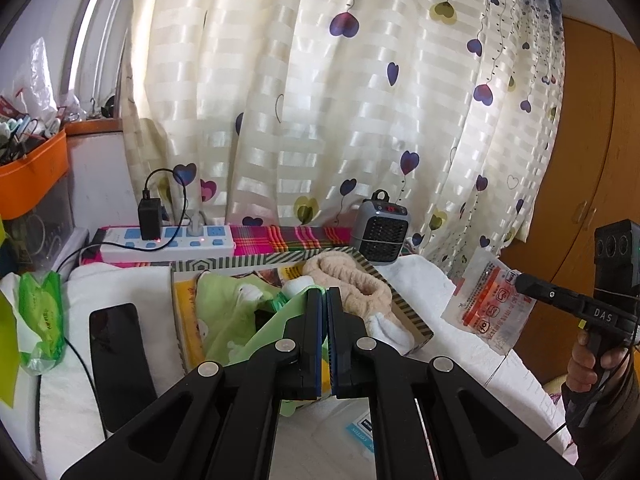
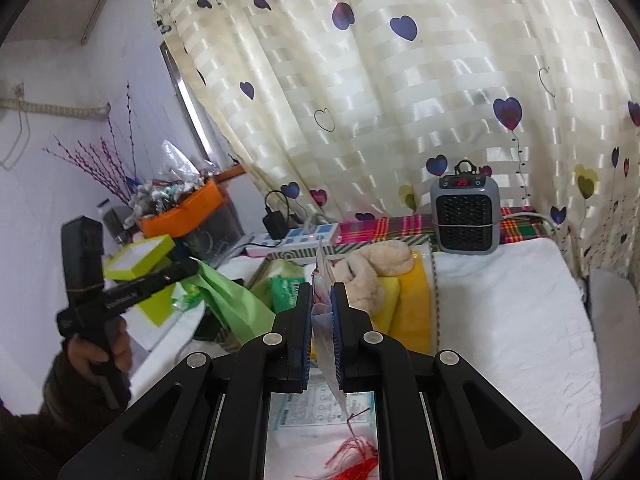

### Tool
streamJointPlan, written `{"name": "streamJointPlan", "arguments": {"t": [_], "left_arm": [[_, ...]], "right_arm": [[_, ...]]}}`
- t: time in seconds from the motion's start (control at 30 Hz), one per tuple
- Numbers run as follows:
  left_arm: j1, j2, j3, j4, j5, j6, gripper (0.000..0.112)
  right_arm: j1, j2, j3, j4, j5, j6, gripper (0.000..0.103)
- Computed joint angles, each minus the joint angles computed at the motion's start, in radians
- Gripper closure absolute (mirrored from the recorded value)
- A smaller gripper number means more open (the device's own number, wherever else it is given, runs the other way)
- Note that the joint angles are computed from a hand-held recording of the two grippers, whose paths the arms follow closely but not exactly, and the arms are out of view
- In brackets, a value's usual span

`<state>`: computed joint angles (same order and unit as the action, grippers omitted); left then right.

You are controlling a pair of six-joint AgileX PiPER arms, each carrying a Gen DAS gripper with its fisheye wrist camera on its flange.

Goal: Organize soft objects
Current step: 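Carry the clear bag in the right gripper while the left gripper carries the green cloth over the yellow box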

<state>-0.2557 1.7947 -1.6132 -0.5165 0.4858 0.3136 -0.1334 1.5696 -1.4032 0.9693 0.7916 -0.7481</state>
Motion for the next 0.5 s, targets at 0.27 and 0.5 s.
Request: {"name": "streamJointPlan", "arguments": {"t": [0.27, 0.5], "left_arm": [[-0.006, 0.001, 0.009, -0.003, -0.002, -0.014, 0.109], [-0.004, 0.012, 0.002, -0.008, -0.002, -0.006, 0.109]], "right_arm": [[-0.057, 0.059, -0.034, 0.084, 0.111, 0.024, 0.094], [-0.154, 0.136, 0.003, 0.353, 0.259, -0.058, 0.094]]}}
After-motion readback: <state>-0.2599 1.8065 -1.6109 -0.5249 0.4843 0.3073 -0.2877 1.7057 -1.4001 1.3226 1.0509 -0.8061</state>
